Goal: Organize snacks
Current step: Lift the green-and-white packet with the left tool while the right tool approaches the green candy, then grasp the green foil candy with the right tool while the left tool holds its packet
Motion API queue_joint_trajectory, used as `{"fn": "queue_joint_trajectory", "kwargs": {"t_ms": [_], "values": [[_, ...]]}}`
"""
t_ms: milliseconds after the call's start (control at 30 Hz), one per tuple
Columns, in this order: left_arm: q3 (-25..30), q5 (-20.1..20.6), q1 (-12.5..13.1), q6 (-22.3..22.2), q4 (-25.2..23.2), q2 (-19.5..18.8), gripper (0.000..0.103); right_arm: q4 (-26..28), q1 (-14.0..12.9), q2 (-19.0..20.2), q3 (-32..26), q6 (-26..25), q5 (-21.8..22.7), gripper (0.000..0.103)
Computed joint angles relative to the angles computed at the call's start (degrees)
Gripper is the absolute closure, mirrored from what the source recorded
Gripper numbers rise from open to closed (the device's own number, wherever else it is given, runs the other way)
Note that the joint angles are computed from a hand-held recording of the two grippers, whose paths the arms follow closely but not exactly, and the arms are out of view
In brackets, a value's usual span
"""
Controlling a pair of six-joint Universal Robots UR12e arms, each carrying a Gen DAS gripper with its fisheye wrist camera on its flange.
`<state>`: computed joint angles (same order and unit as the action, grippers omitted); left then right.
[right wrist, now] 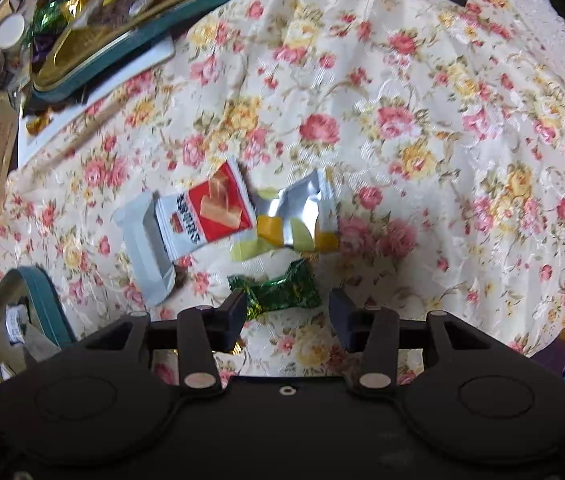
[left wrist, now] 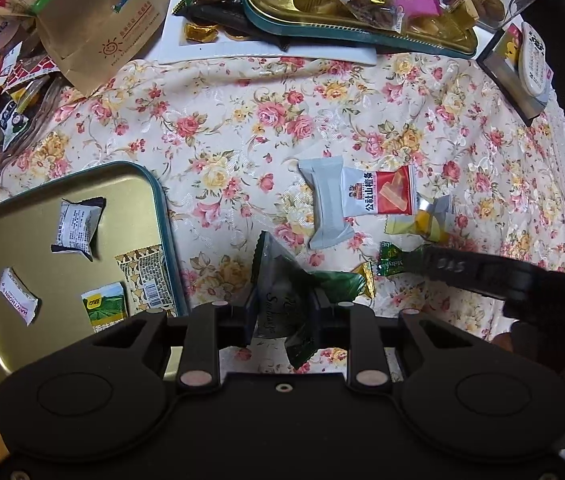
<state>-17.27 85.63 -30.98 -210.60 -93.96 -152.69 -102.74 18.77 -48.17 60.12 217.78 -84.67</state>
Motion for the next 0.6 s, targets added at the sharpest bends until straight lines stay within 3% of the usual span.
{"fn": "queue_joint_trajectory", "kwargs": {"t_ms": [600], "values": [[-4.6, -0.2, 0.4, -1.7, 3.3, 2.5, 0.068, 3.1, 2.4, 3.5, -3.5, -1.8, -4.1, 0.051]]}}
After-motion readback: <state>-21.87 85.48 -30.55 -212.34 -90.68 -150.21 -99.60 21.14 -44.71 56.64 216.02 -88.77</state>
